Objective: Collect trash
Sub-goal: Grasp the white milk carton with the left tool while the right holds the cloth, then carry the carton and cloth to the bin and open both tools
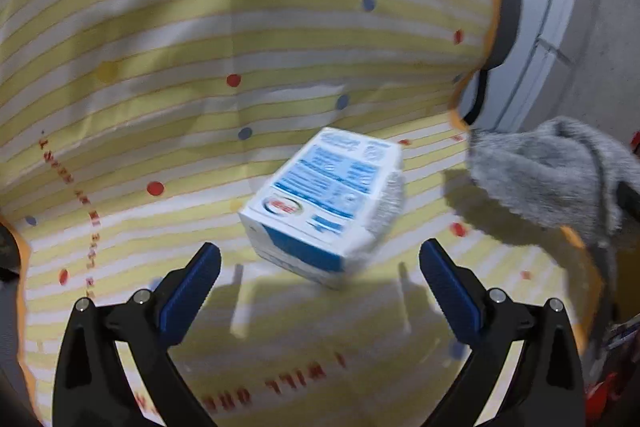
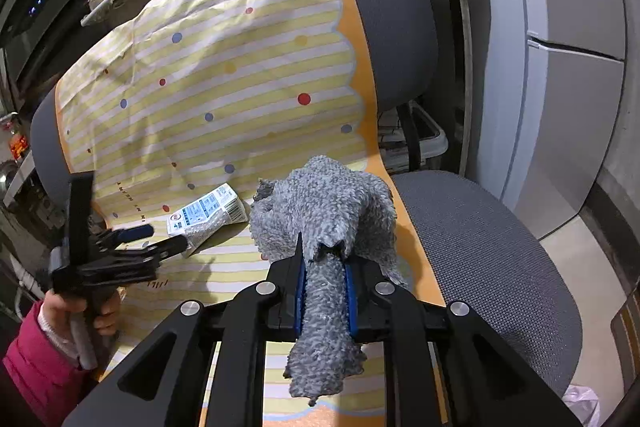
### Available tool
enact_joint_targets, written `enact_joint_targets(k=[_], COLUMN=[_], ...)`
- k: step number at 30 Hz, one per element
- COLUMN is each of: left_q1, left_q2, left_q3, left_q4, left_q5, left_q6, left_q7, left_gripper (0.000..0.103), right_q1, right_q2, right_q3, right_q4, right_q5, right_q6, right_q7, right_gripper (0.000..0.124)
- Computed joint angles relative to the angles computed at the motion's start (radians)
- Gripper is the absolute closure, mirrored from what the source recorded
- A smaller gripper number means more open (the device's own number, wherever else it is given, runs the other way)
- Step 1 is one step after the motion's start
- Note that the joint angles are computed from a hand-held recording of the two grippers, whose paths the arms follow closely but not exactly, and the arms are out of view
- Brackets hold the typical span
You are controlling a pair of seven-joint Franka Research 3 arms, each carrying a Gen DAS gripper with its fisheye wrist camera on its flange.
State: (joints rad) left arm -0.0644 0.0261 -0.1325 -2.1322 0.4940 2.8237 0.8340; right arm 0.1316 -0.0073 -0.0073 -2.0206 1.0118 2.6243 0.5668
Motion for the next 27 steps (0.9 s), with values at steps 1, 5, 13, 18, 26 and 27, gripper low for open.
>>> enact_joint_targets(k=[1,5,13,18,26,27], left_q1=[0.003,0.026,0.028,-0.046,-0.089,-0.087], left_q2=[0.018,0.061,0.071,0.062,-0.083,-0.099], left_q3=[-0.001,-0.014,-0.050,-0.014,-0.046,-0.058], left_q4=[0.021,0.063,0.064,0.074,-0.038,-0.048], left_q5=[-0.043,-0.217,-0.432,-0.165,0.141,0.167], left_q6=[-0.017,-0.018,0.011,-0.032,-0.012,-0.011], left_q7=[0.050,0.234,0.543,0.292,-0.130,-0.165], left_gripper=[0.006,0.006,0.016,0.034,0.035,0.035], right_q1=[-0.001,-0.007,-0.020,-0.027,-0.035,-0.035], right_q2=[0.002,0.012,0.012,-0.025,-0.155,-0.169], right_q3=[-0.001,-0.003,-0.004,-0.016,-0.065,-0.072], right_q4=[0.003,0.016,0.012,-0.024,-0.142,-0.155], right_q5=[-0.002,-0.015,-0.024,-0.014,0.024,0.024], right_q6=[-0.007,-0.017,-0.033,-0.038,-0.020,-0.018], right_q7=[-0.003,-0.005,0.006,-0.006,-0.057,-0.060], right_gripper=[0.106,0.105,0.105,0.105,0.107,0.107])
